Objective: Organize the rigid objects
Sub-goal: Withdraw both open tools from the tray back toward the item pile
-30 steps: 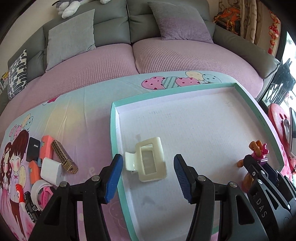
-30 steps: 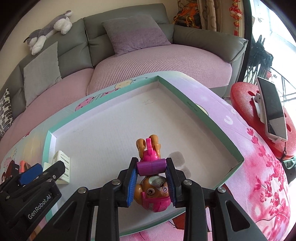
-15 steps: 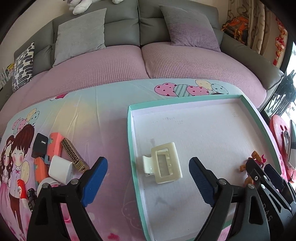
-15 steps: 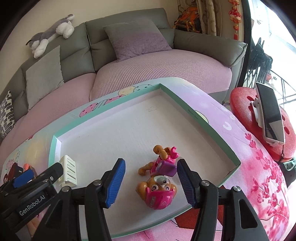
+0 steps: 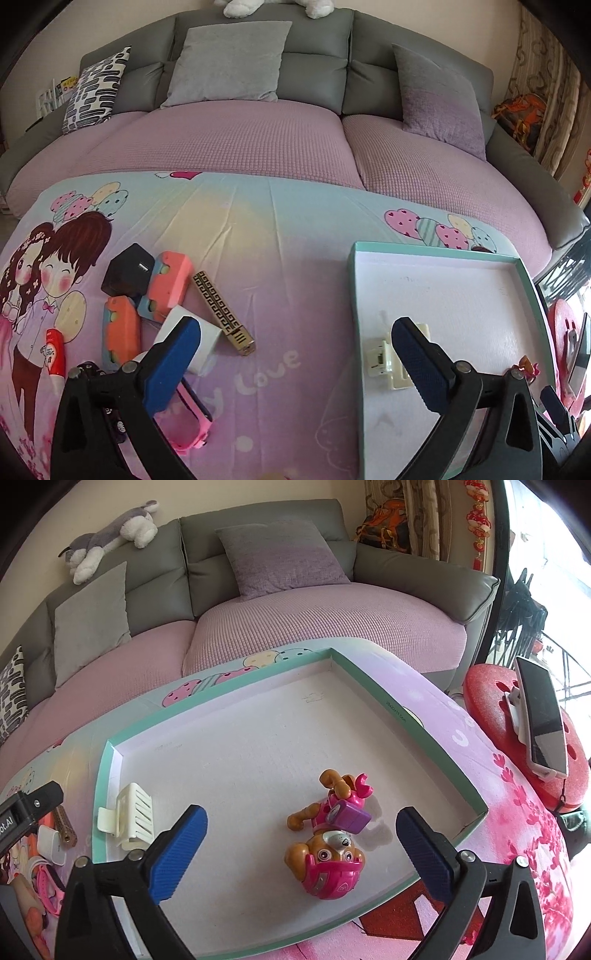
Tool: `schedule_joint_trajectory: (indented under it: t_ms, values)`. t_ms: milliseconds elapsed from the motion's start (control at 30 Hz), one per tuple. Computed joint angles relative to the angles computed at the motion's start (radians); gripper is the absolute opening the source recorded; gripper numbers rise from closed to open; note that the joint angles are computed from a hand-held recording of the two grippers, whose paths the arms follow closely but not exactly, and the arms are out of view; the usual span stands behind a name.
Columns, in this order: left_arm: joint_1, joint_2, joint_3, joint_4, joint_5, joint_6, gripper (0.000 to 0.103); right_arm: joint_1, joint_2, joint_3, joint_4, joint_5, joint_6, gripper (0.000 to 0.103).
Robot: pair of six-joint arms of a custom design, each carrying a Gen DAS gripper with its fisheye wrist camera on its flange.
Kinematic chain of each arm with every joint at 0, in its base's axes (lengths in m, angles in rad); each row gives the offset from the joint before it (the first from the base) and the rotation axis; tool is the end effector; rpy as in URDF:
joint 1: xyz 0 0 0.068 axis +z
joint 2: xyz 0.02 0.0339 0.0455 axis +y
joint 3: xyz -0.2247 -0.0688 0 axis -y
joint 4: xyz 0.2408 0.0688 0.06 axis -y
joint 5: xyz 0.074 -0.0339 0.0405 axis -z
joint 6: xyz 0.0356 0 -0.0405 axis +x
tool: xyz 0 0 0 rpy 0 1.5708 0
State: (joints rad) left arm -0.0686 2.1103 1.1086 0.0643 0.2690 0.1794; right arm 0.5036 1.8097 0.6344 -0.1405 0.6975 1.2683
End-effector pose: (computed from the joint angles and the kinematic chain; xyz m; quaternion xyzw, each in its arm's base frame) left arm 0.3783 -0.0355 0.0485 0.1579 0.9293 -0.1101 0.3152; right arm 0.2272 0.0991 0.0347 0.3881 0.8486 -0.1218 0.3381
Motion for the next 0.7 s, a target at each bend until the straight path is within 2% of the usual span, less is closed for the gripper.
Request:
schedule_joint_trajectory:
  t_ms: [233, 400, 567, 700]
  values:
    - [0.097, 0.020, 0.052, -0.012, 0.016, -0.029, 0.103, 0.045, 0.015, 0.061, -0.037, 0.064, -0.011, 0.103]
    - [0.167, 0.015, 0.058, 0.026, 0.037, -0.090, 0.103, 0.076, -0.023, 0.051, 0.032, 0.111, -0.034, 0.103]
    - [0.222, 0.021, 0.055, 0.084, 0.034, -0.099, 0.103, 0.095, 0.057, 0.158, -0.006, 0.116, -0.087, 0.103]
    - [0.278, 0.018, 0.067, 0.089, 0.040, -0.092, 0.103, 0.114, 0.134, 0.254, -0.012, 0.106, -0.148, 0.103]
